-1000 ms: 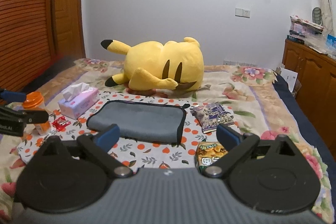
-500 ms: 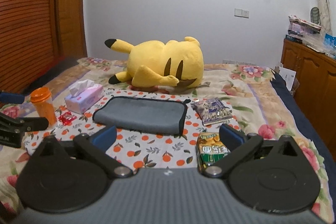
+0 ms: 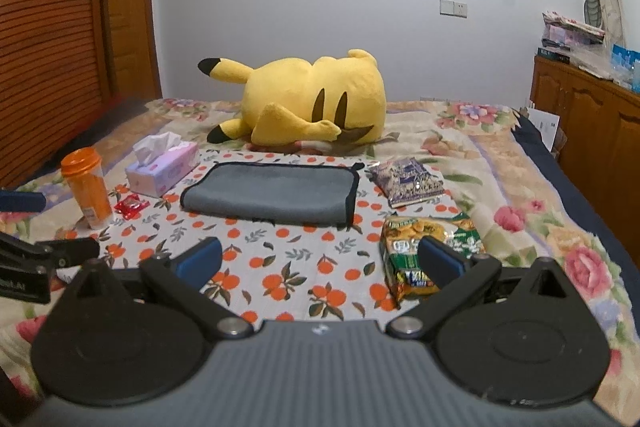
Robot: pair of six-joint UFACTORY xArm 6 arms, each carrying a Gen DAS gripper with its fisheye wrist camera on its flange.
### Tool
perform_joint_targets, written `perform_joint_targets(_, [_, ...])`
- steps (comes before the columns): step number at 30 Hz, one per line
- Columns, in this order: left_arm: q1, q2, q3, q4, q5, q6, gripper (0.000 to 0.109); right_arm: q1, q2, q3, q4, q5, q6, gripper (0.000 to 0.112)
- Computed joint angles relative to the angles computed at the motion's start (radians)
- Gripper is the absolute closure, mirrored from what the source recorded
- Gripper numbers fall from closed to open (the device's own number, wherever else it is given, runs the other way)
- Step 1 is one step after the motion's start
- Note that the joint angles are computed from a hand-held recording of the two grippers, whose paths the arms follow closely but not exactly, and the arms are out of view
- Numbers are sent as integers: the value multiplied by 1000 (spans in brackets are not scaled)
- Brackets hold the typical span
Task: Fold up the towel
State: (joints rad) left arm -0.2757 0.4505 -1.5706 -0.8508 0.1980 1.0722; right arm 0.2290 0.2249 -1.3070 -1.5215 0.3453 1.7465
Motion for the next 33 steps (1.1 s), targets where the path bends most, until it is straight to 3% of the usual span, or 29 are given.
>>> perform_joint_targets(5, [-5,-12,42,-15,-34,-11,6,10,-9,22,-9,9,22,9])
perform_joint_targets(17, [2,-34,93,-51,-15,19,6,31,-27,72,-45,13,79,9])
perform_joint_targets(33, [2,-29,128,-18,-47,-15,6,25,-17,95,-28,16,90,9])
